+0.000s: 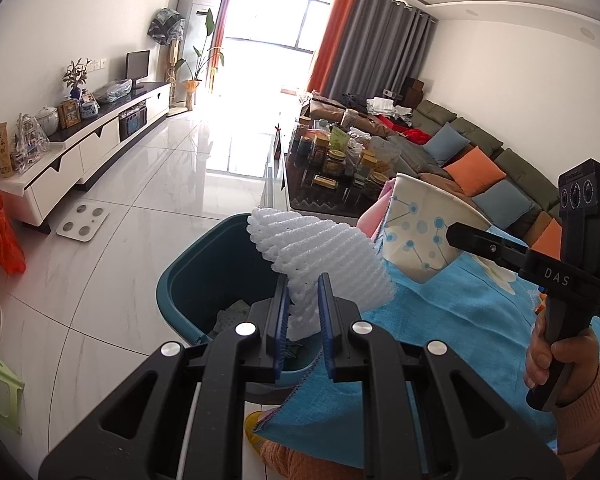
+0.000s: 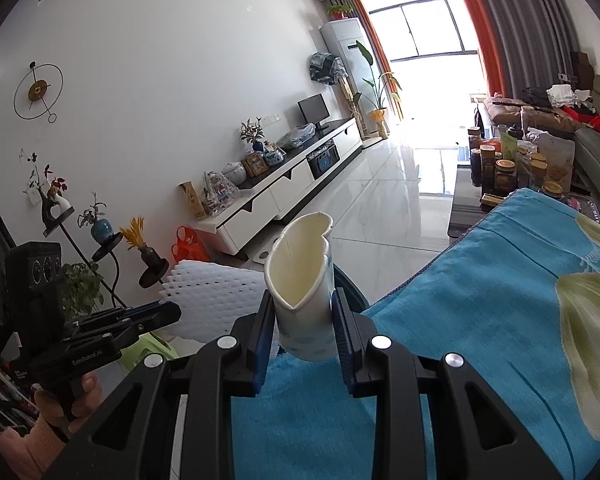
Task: Collect trash
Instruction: 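Lower the foam net and paper cup over the teal bin opening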
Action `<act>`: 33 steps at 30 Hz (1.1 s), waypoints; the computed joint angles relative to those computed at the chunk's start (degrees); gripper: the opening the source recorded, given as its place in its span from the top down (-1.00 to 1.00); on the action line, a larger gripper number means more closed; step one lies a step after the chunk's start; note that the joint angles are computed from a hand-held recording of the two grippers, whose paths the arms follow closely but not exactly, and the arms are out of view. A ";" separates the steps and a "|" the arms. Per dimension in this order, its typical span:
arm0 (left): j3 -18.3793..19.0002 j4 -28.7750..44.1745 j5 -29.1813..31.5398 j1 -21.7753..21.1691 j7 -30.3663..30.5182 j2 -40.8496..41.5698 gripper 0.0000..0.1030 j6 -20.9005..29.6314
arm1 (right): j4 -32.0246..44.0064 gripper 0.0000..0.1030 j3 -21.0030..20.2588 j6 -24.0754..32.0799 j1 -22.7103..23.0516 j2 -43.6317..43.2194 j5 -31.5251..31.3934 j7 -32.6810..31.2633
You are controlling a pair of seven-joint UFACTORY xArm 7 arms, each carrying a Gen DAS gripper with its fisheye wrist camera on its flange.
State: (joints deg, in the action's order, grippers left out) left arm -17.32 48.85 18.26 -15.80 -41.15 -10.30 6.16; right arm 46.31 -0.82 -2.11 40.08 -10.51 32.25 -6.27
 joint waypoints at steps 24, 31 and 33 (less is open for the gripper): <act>0.21 4.19 13.19 0.89 -13.96 4.40 0.71 3.87 | 10.39 0.48 11.71 4.63 -12.19 10.29 0.53 -1.40; 2.02 6.37 16.40 -1.62 -17.64 6.53 0.71 6.54 | 13.29 0.47 13.63 6.55 -14.55 13.56 -8.50 5.75; 2.59 6.90 16.99 -2.33 -18.34 7.21 0.71 7.04 | 14.33 0.47 13.72 7.15 -14.72 14.60 -11.77 8.28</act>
State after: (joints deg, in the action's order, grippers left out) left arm -14.74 55.75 35.25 -18.13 -59.49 -3.08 13.20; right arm 60.64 12.90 5.04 25.36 4.09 20.47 2.01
